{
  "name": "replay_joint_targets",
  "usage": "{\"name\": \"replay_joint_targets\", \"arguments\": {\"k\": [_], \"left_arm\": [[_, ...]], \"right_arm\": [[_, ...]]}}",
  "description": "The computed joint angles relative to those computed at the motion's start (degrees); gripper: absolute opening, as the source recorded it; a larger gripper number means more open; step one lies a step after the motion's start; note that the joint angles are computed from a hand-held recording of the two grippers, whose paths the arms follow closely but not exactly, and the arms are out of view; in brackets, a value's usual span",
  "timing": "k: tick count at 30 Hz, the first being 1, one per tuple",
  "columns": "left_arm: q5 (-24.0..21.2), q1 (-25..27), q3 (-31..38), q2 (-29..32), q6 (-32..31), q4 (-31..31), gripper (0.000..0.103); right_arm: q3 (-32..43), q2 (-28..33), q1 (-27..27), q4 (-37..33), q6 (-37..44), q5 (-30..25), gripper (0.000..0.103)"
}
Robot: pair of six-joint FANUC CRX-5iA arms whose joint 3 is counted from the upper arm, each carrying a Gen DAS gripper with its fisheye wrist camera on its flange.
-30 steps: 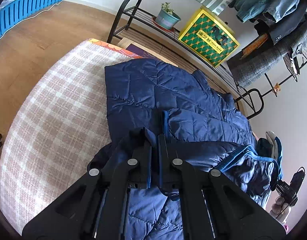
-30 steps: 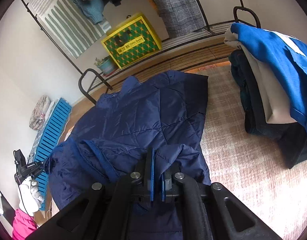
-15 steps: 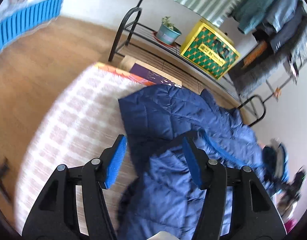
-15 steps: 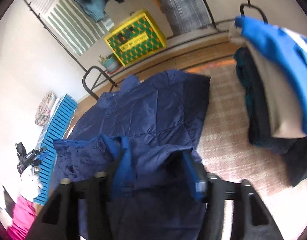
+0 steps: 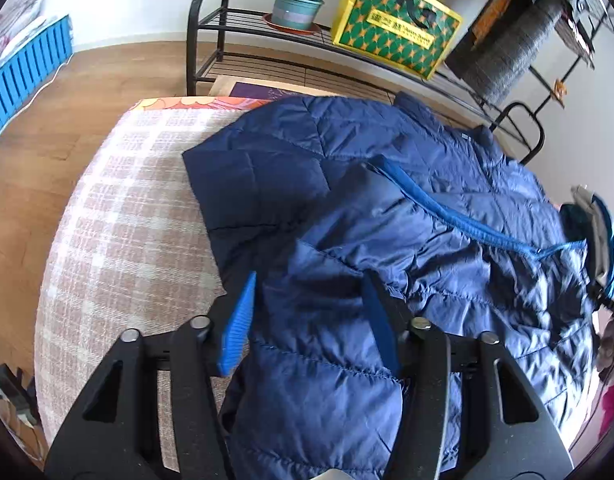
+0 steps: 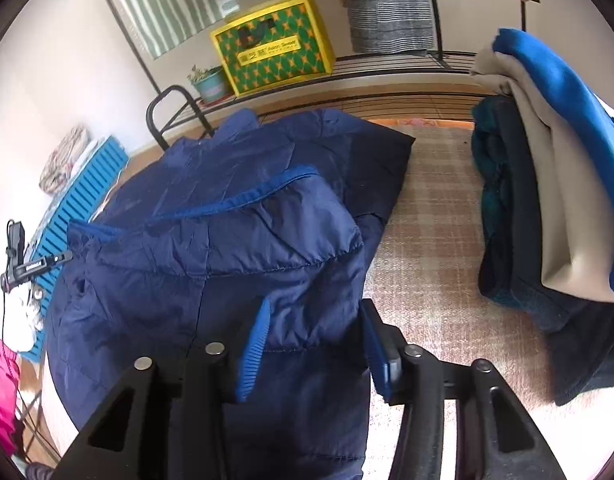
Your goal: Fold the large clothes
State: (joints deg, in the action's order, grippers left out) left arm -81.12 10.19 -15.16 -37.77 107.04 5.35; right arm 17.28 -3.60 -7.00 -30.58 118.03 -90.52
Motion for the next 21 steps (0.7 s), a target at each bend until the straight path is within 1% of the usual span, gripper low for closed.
{"name": "replay_joint_targets", "arguments": {"k": [1, 2, 3, 4, 5, 6, 7, 11, 12, 13, 14, 15, 16, 18, 19, 20, 21], "left_arm": [[-0.25, -2.52, 1.02, 1.13, 1.27, -2.22, 0.036], [-0.6, -4.85, 1.98, 2.24, 2.34, -4.3, 0.03], [-0.57, -5.93, 2.36, 2.77, 2.71, -5.29, 0.027], [-0.5, -6.76, 2.59, 3.07, 3.12, -5.99, 0.018], [-0.6, -7.61, 2.93, 3.45, 3.72, -6.78, 0.014], [-0.58, -8.21, 3.16, 3.66, 4.19, -7.46, 0.011], [-0.69, -8.86, 3.47, 3.88, 4.79, -8.29, 0.009], [-0.72, -10.01, 4.19, 4.19, 5.17, -9.85, 0.009], [-0.61, -10.37, 4.54, 4.37, 5.33, -10.51, 0.012], [-0.72, -10.85, 5.02, 4.6, 5.92, -11.53, 0.033], [-0.81, -11.5, 5.54, 4.85, 6.99, -12.87, 0.062], [-0.31, -11.92, 5.68, 4.78, 7.8, -13.83, 0.066], [0.37, -11.99, 5.52, 4.66, 8.32, -14.33, 0.066], [0.33, -10.27, 4.82, 5.27, 6.55, -12.11, 0.031], [-0.9, -10.86, 5.27, 6.43, 6.93, -12.61, 0.006], [-1.34, -12.29, 5.62, 7.05, 7.92, -13.97, 0.005], [-1.46, -14.14, 5.98, 7.29, 8.75, -15.5, 0.003]], "right_arm": [[0.13, 0.07, 0.2, 0.12, 0.77, -0.2, 0.039], [0.28, 0.23, 0.38, 0.31, 1.32, -0.4, 0.037], [0.51, 0.47, 0.46, 0.39, 1.88, -0.53, 0.037], [0.65, 0.64, 0.6, 0.67, 2.36, -0.46, 0.038], [0.44, 0.63, 1.11, 1.63, 2.29, 0.24, 0.042], [0.39, 0.69, 1.41, 1.9, 2.01, 0.51, 0.053], [0.3, 0.77, 1.43, 1.78, 1.88, 0.85, 0.054], [-0.25, 1.01, 2.06, 1.76, 1.38, 1.24, 0.054], [-0.39, 0.91, 2.19, 1.73, 1.61, 1.2, 0.049], [-0.75, 0.64, 2.48, 2.05, 1.96, 1.51, 0.046], [-1.18, 0.29, 2.91, 2.64, 2.11, 2.04, 0.04], [-1.5, 0.04, 3.23, 3.16, 2.17, 2.47, 0.035], [-1.67, -0.14, 3.37, 3.49, 2.15, 2.76, 0.032], [-2.14, -0.6, 3.91, 4.71, 1.49, 3.6, 0.02], [-2.28, -0.9, 3.91, 4.79, 1.5, 3.86, 0.016], [-2.28, -1.15, 3.7, 4.54, 1.92, 3.9, 0.009], [-2.46, -1.54, 3.76, 4.66, 2.21, 4.14, 0.007]]}}
